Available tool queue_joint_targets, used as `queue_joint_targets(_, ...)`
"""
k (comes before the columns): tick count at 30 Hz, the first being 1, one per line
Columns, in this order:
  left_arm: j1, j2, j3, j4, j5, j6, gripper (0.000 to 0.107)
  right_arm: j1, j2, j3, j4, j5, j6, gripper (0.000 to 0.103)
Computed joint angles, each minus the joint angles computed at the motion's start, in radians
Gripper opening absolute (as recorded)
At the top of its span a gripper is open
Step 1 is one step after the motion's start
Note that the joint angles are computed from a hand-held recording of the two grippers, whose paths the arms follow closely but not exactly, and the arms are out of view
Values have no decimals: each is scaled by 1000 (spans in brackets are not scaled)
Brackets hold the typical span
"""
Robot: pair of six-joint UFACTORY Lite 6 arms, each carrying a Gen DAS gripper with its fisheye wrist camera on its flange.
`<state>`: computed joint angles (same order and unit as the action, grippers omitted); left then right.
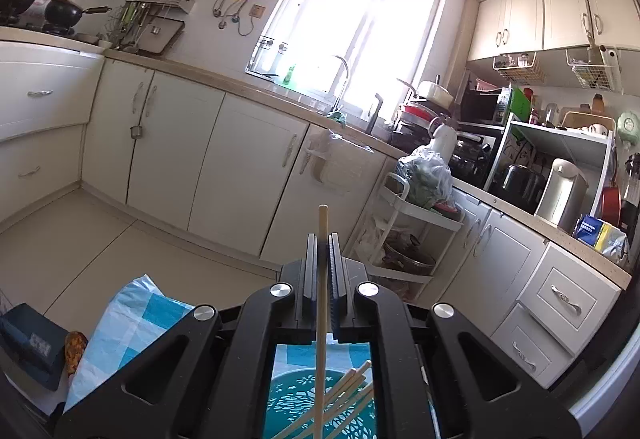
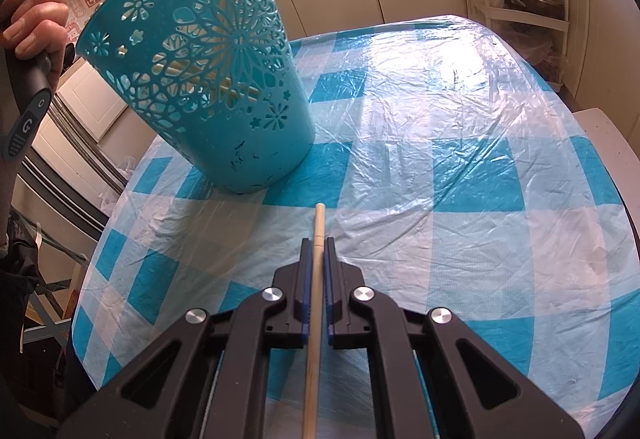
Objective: Organize utensils
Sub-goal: 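Lift the chopstick over the basket and open the left gripper, then carry the held chopstick over the basket and open the right gripper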
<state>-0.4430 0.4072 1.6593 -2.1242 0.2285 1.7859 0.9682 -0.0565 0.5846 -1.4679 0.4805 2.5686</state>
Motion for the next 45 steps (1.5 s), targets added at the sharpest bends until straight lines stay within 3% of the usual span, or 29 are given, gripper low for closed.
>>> queue_joint_targets(10,-2,-28,-70,144,10,-89,5,3,1,2,3,2,-1,5)
queue_joint_targets(18,37,-174,-302,145,44,-52,6,-5,-6,-3,-15,-16,9,8)
queue_joint_targets(20,70,-239,-392,108,59,-5,10,-5,-6,5,12,-21,-25,9)
queue_joint_targets(22,108,-301,-482,56,71,58,26,9,8,30,85,-4,-110,10)
queue_joint_targets(25,176,-383,-627,21,88,117,41,36,40,78,200,32,-245,10)
queue_joint_targets(30,240,-370,-762,46,86,155,48,91,142,201,362,155,-458,7)
queue_joint_targets(35,243,-301,-828,11,90,245,57,118,1,85,255,104,-243,6)
queue_joint_targets(38,244,-255,-839,-10,93,280,61,181,-179,28,191,166,-160,6)
queue_joint_targets(42,269,-208,-820,56,108,202,64,199,-335,92,126,257,-193,6)
queue_joint_targets(45,280,-206,-831,60,120,203,66,149,-315,216,45,262,-230,6)
